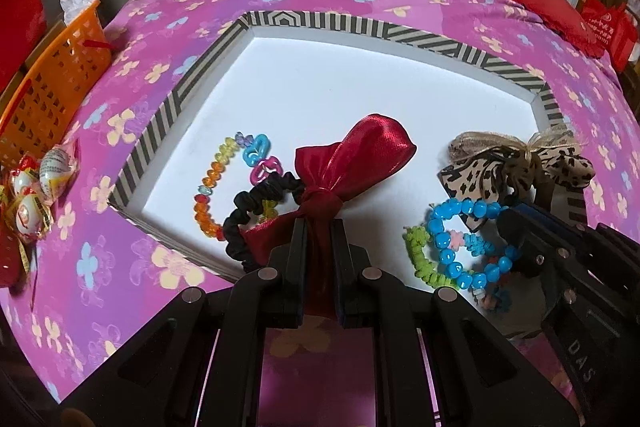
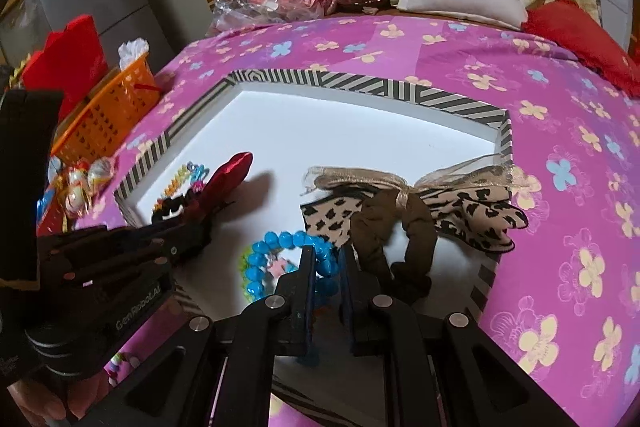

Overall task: Organize jewelry
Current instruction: 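Carry the red bow and blue bracelet into the tray and open both tools, then withdraw both tools toward the multicolour bracelet and the pink Mickey hair tie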

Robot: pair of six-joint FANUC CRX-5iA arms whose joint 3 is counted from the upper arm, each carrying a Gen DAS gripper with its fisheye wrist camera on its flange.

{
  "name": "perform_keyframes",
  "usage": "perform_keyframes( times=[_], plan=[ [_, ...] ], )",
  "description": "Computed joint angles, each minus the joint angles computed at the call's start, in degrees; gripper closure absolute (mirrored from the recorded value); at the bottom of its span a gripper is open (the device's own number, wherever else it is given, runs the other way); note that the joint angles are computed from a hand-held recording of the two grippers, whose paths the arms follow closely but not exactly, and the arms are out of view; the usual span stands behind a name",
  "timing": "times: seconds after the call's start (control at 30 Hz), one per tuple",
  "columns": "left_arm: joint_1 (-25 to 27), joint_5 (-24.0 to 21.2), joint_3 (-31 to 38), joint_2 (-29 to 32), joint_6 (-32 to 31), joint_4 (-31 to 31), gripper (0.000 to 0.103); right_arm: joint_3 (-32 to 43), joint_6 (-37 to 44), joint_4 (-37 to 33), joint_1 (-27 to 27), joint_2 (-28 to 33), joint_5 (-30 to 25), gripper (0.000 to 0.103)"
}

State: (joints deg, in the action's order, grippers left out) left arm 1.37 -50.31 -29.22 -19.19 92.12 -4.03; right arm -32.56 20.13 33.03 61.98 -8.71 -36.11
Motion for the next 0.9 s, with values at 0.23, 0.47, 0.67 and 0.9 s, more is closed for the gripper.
perform_keyframes(
  times=[0.23, 0.47, 0.67, 0.9],
  plan=[
    [-0.94, 0.81, -0.18, -0.21, 1.27, -1.12, 0.085, -2.92, -3.76, 3.14, 1.42, -2.48, 0.24, 0.061],
    [-0.11, 1.19, -1.93, -2.66, -0.59, 1.03, 0.057, -4.80, -6.60, 4.81, 3.64, -5.35, -1.89, 0.061],
    [0.38, 0.62, -3.20, -6.14, -1.17, 2.06, 0.046, -6.42, -10.11, 7.40, 5.85, -8.10, -4.23, 0.061],
    [0.27, -1.15, -3.81, -10.44, -0.21, 1.05, 0.045, -7.73, -13.44, 9.34, 9.76, -10.94, -8.19, 0.061]
  ],
)
